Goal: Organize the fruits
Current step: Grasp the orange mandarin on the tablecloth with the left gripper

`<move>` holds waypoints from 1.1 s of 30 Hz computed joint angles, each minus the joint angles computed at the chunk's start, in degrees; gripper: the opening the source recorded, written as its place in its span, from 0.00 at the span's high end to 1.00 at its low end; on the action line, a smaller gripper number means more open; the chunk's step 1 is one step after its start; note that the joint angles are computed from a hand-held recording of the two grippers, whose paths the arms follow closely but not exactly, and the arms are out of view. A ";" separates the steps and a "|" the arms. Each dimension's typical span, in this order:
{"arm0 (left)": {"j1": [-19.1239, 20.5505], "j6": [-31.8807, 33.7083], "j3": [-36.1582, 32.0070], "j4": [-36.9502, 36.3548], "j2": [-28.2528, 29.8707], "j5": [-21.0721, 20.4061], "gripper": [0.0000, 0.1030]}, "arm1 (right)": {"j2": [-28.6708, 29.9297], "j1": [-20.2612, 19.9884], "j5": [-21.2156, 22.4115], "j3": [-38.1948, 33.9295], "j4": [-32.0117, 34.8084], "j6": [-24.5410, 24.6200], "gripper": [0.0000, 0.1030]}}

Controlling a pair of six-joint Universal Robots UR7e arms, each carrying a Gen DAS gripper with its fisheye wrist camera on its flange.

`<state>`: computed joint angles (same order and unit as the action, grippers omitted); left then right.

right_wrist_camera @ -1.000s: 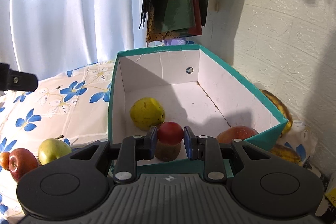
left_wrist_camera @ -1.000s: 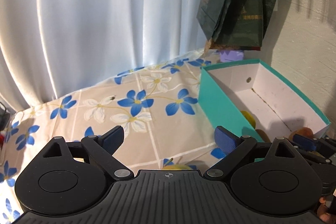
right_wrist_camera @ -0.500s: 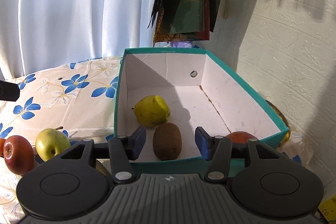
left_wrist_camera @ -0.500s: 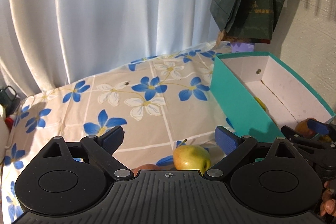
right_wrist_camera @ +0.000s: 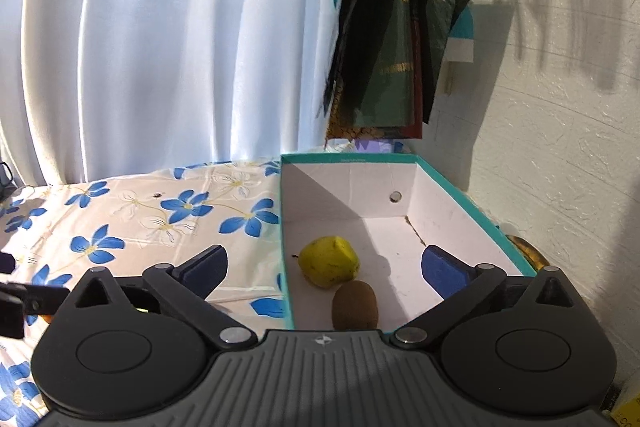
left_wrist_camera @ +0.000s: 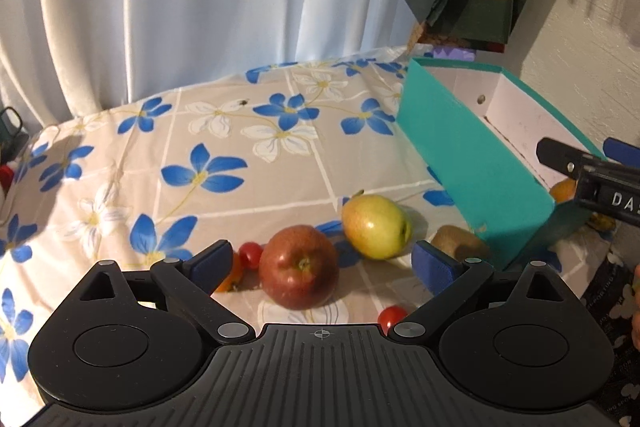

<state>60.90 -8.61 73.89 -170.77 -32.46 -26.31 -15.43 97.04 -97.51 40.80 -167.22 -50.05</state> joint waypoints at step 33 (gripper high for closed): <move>6.46 -12.10 0.34 8.91 -1.88 3.39 0.24 | -0.24 1.97 -0.73 3.35 6.26 -4.89 0.00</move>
